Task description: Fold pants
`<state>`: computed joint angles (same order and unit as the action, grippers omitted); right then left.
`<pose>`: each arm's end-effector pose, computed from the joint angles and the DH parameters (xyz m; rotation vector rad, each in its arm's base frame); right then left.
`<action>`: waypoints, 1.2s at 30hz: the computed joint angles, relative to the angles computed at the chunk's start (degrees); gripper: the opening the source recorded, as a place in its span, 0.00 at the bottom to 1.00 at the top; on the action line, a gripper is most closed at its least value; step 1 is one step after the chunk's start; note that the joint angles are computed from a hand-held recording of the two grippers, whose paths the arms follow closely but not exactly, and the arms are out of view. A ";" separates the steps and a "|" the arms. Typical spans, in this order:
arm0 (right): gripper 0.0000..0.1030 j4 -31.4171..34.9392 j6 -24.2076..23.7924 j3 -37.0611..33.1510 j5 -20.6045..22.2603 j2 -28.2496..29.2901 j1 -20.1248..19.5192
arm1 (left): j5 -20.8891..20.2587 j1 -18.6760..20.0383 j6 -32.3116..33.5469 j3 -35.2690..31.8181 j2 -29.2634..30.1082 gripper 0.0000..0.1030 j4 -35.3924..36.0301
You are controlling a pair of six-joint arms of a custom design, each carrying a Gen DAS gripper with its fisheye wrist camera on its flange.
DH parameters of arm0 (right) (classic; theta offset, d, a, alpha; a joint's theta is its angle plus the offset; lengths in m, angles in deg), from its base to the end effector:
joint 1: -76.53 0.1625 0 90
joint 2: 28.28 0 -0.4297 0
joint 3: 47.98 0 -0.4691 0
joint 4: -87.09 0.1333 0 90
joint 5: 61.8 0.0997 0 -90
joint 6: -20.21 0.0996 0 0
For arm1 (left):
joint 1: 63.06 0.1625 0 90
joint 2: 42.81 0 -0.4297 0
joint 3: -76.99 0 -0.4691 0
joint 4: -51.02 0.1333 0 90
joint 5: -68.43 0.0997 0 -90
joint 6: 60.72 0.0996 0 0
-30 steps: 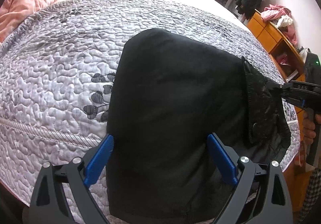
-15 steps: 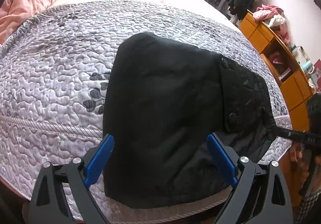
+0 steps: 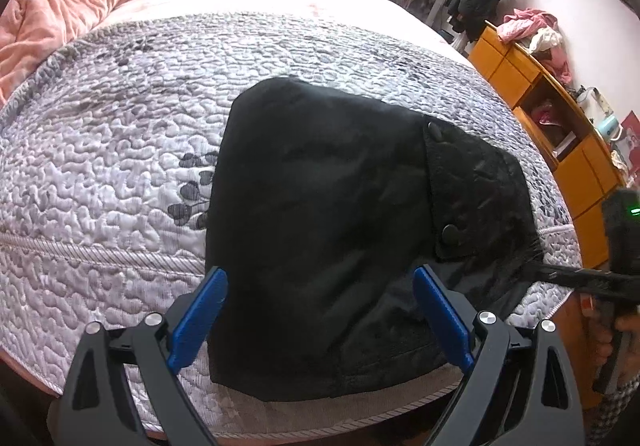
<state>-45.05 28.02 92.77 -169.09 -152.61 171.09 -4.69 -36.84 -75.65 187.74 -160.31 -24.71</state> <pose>0.1303 -0.3294 0.3423 -0.1774 -2.8094 0.6846 -0.2457 -0.3018 0.4912 1.1948 2.5642 -0.1224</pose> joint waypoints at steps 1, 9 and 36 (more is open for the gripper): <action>0.30 -0.31 0.11 0.28 0.07 0.74 -0.78 | 0.08 -0.31 0.14 0.01 -0.11 0.92 -0.03; 0.44 -2.27 -1.08 0.89 -1.37 0.18 0.76 | 0.10 -0.53 0.48 -0.33 -0.21 0.92 0.09; 0.77 17.42 -21.31 4.72 44.68 -16.49 -37.50 | -23.24 27.10 11.15 -6.29 11.88 0.93 2.94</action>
